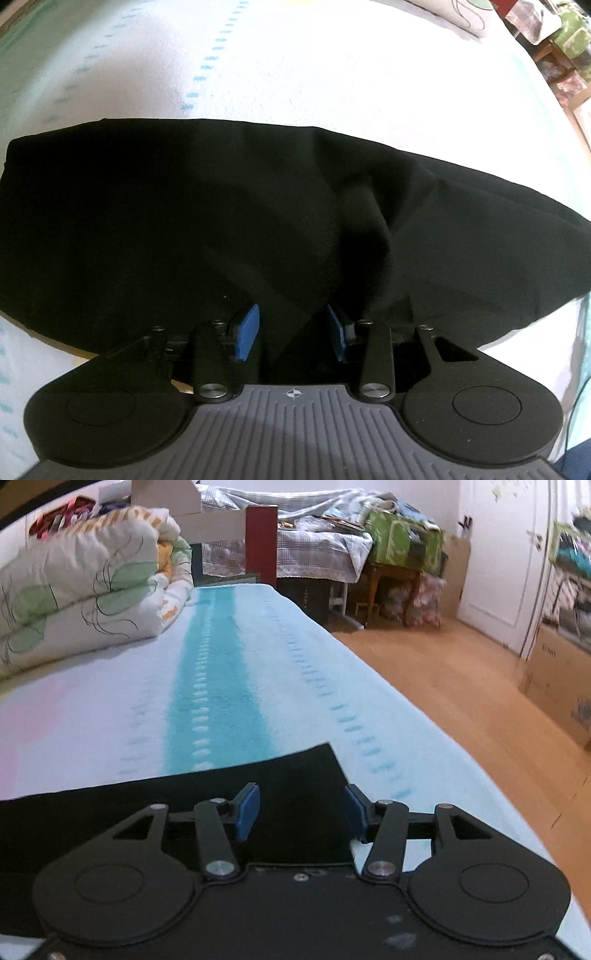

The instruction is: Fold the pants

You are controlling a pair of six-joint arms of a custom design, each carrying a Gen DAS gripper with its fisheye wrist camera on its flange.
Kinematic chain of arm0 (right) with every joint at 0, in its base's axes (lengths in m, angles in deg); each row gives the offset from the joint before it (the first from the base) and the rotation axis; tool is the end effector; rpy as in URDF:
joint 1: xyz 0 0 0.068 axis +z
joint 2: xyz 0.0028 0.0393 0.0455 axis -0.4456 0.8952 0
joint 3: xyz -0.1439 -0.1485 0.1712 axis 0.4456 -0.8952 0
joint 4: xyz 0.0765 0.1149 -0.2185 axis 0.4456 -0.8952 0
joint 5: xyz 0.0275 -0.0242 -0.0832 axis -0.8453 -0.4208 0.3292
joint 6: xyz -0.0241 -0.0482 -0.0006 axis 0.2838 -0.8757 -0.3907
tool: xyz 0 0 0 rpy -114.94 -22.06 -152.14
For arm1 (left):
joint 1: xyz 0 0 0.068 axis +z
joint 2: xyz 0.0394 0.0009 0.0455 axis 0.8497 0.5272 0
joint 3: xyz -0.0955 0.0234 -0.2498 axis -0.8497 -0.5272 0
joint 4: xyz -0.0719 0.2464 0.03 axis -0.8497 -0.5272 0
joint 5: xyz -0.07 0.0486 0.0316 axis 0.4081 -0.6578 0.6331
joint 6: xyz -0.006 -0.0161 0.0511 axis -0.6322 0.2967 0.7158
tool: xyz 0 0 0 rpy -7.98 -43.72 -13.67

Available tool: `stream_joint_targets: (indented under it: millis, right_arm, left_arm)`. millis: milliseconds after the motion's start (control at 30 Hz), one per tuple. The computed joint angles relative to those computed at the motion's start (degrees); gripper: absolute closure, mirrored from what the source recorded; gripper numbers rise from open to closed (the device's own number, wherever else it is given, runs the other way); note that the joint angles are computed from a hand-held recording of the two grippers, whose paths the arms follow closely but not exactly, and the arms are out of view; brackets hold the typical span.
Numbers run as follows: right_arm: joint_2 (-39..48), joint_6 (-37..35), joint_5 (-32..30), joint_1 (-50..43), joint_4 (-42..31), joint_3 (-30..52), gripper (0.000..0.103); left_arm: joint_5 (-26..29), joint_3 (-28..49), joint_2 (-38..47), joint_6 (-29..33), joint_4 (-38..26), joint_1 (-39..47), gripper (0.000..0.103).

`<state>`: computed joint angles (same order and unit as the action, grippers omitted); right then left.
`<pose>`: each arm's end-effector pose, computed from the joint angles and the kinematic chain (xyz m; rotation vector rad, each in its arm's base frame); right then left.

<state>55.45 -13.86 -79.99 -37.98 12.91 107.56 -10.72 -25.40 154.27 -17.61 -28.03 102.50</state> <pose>0.3684 -0.0660 0.2558 -0.2336 2.3006 0.0433 0.1797 0.1655 0.2338 -0.6810 2.7816 -0.1083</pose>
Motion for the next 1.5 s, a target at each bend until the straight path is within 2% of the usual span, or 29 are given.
stream_joint_targets:
  millis: [67, 200, 267, 300, 400, 500, 567, 667, 767, 900, 1033, 1100, 1267, 1333, 1400, 1500]
  right_arm:
    - [3.32, 0.12, 0.14, 0.30, -0.67, 3.16, 0.050]
    - [7.95, -0.19, -1.65, -0.03, -2.69, 7.33, 0.054]
    - [9.43, -2.39, -1.02, 0.53, -4.11, 8.54, 0.072]
    - [9.51, -3.79, 0.10, 1.04, -4.18, 8.29, 0.088]
    - [8.54, -8.62, 1.53, 2.46, -3.70, 6.53, 0.091]
    - [7.13, -9.65, 3.82, 4.19, 0.55, 4.76, 0.092]
    - [8.24, -7.49, 5.32, 4.79, 1.96, 6.87, 0.092]
    - [11.64, -5.34, 10.71, 6.11, 4.32, 11.18, 0.092]
    - [17.22, -3.25, 11.62, 6.08, -0.27, 19.11, 0.092]
    - [19.52, -4.84, 13.60, 6.90, 1.26, 19.14, 0.092]
    - [21.25, -5.35, 15.04, 7.20, 2.19, 18.50, 0.085]
    - [20.32, -4.14, 15.65, 7.31, 3.94, 17.58, 0.078]
    - [12.75, -0.41, 12.11, 6.13, 6.98, 12.70, 0.070]
    - [9.52, 1.52, 8.66, 5.57, 5.37, 11.65, 0.068]
    - [5.91, 3.72, 3.74, 5.21, 1.09, 10.88, 0.068]
    - [0.06, 4.25, -2.17, 6.56, -6.37, 8.66, 0.068]
  left_arm:
    - [-1.03, -0.88, -2.66, -3.32, -1.05, -3.39, 0.064]
    - [-1.66, -0.25, -3.60, -4.53, -2.33, -4.68, 0.064]
    - [-1.86, -0.10, -3.62, -4.59, -2.48, -4.82, 0.064]
    - [-1.98, 0.08, -3.55, -4.64, -2.59, -4.94, 0.064]
    - [-2.04, 0.13, -3.60, -4.83, -2.70, -5.22, 0.064]
    - [-1.52, 0.35, -3.55, -4.72, -2.75, -4.69, 0.064]
    - [-1.29, 0.52, -3.62, -4.64, -2.54, -4.34, 0.064]
    - [-1.80, -0.21, -4.44, -4.11, -1.63, -4.70, 0.064]
    - [-2.95, -1.48, -5.80, -3.87, -0.39, -6.03, 0.064]
    - [-6.56, -3.69, -7.80, -3.93, 1.80, -9.61, 0.063]
    - [-8.94, -5.53, -10.19, -3.83, 2.91, -12.08, 0.062]
    - [-7.20, -5.02, -11.83, -4.42, 0.63, -10.85, 0.062]
    - [1.31, -2.34, -15.24, -3.43, -9.04, -3.18, 0.063]
    - [3.56, -2.58, -15.54, -3.04, -11.68, -1.87, 0.063]
    - [2.38, -3.34, -16.75, -2.14, -12.16, -3.68, 0.062]
    - [-3.24, -5.81, -16.98, -1.44, -11.65, -9.25, 0.062]
